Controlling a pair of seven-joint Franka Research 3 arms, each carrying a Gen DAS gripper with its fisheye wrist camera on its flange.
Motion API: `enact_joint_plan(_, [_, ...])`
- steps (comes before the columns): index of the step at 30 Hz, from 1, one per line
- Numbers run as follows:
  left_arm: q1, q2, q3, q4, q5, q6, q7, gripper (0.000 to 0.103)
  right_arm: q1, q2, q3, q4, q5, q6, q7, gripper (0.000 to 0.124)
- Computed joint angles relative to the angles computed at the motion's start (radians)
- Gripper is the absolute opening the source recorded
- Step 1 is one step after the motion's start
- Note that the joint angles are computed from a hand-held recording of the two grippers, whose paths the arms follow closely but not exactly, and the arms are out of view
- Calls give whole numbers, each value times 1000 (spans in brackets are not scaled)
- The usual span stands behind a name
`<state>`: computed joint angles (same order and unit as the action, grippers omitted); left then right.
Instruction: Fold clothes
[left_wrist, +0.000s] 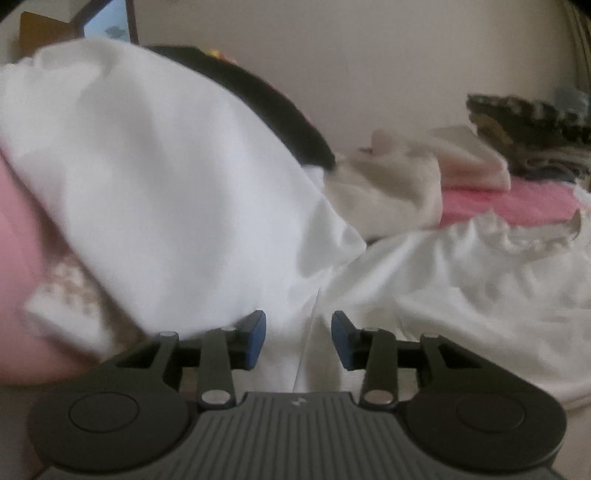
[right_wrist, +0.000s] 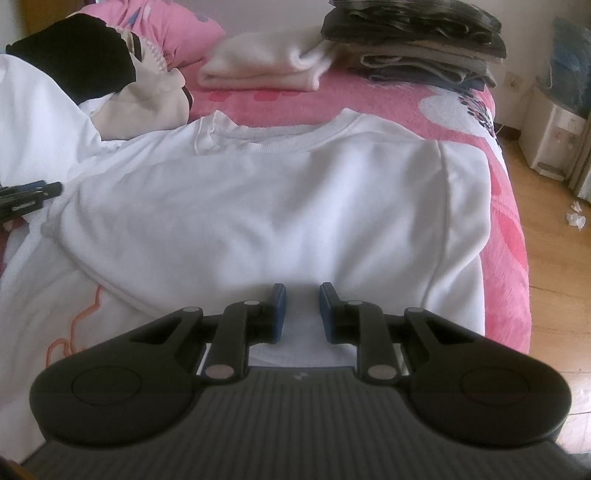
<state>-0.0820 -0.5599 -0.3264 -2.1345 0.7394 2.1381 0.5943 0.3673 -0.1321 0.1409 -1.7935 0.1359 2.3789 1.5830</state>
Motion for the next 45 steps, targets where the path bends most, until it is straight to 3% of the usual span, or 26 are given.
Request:
enact_joint_plan(4, [-47, -25, 31, -28, -47, 75, 54, 42, 0, -1, 2, -2, -8, 4, 9, 20])
enact_joint_plan(7, [-89, 8, 54, -16, -159, 22, 171, 42, 1, -2, 2, -3, -10, 5, 10, 20])
enact_joint_plan(9, [-82, 1, 52, -28, -180, 15, 168, 48, 1, 0, 2, 0, -10, 1, 17, 19])
enact_joint_plan(17, [-65, -35, 35, 7, -199, -52, 167, 45, 0, 17, 9, 60, -57, -67, 74, 20])
enact_joint_plan(21, [-55, -10, 12, 35, -147, -24, 183, 46, 4, 21, 8, 92, -48, -39, 87, 20])
enact_joint_plan(29, [-66, 91, 14, 78, -123, 113, 207, 46, 36, 185, 6, 303, -145, -42, 145, 20])
enact_joint_plan(33, [-74, 129, 29, 74, -172, 56, 213, 50, 44, 241, -37, 339, -207, -34, 263, 19])
enact_joint_plan(35, [-75, 98, 40, 28, -167, 99, 191, 52, 37, 258, -68, 343, -260, -43, 380, 19])
enact_joint_plan(37, [-77, 87, 42, 14, -162, 110, 207, 52, -7, 232, -99, 277, -189, 10, 514, 5])
enact_joint_plan(39, [-76, 86, 46, 11, -170, 117, 208, 53, -48, 193, -121, 207, -151, 66, 640, 5])
enact_joint_plan(41, [-73, 90, 48, 14, -181, 123, 203, 53, -75, 169, -129, 180, -214, 51, 739, 12])
enact_joint_plan(45, [-67, 84, 46, 5, -183, 134, 195, 53, -120, 69, -119, 50, -88, 177, 673, 12])
